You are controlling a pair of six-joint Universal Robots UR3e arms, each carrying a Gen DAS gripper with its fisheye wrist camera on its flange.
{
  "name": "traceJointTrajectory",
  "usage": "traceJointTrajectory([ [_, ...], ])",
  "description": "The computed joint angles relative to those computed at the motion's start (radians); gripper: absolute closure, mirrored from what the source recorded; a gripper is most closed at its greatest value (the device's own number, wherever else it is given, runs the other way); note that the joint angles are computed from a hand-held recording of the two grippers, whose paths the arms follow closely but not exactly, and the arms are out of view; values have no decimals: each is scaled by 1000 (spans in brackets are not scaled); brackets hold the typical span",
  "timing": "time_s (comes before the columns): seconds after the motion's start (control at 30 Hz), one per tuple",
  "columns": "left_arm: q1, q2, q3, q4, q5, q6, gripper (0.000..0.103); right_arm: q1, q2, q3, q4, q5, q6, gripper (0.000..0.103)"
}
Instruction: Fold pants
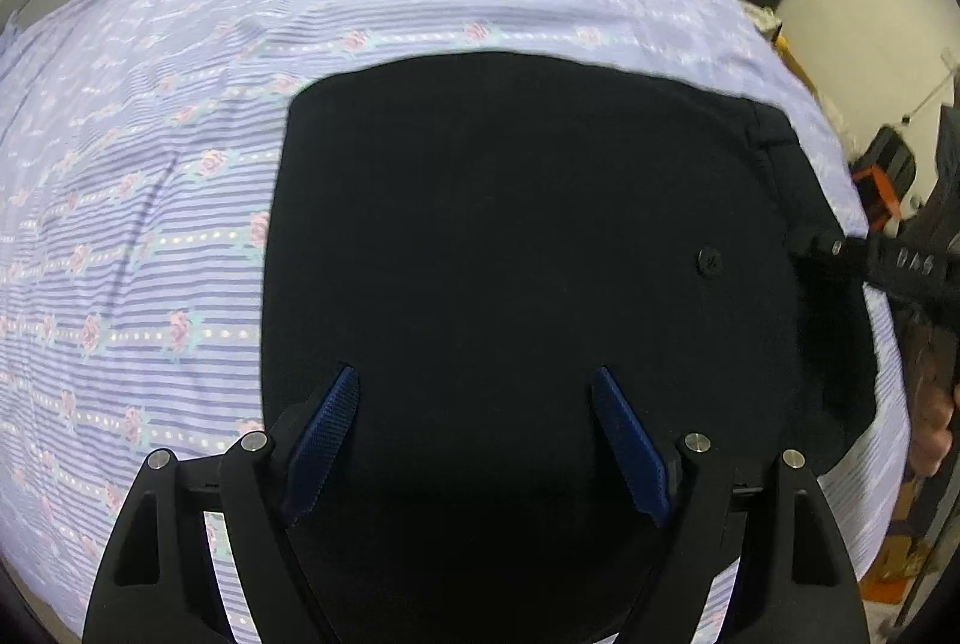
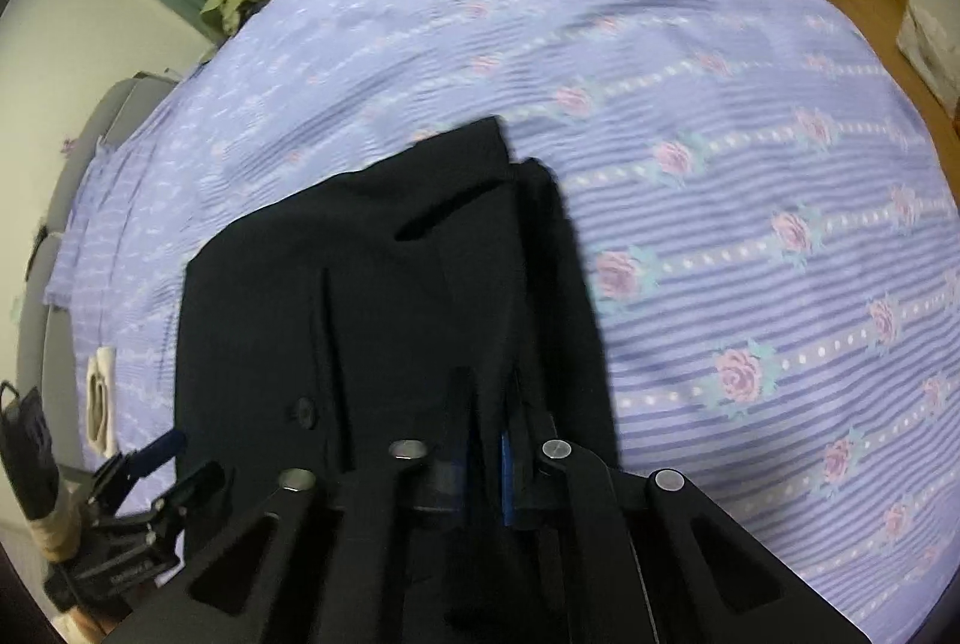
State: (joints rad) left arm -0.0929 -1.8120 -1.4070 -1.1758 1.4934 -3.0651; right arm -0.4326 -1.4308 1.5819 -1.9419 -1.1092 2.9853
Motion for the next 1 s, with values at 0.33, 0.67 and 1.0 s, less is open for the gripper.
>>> traceJointTrajectory([
  [0.33,-16,-14,4,-11,24,7,20,19,-141,99,-75,-236,-61,36],
  [0.67,-39,138,-36,-38,49,-1,19,-78,-331,71,84,-220,-100,33],
  [1.0,-6,237,-202,-53,95,-31,14,-64,-475,280,107,-159,-117,29],
])
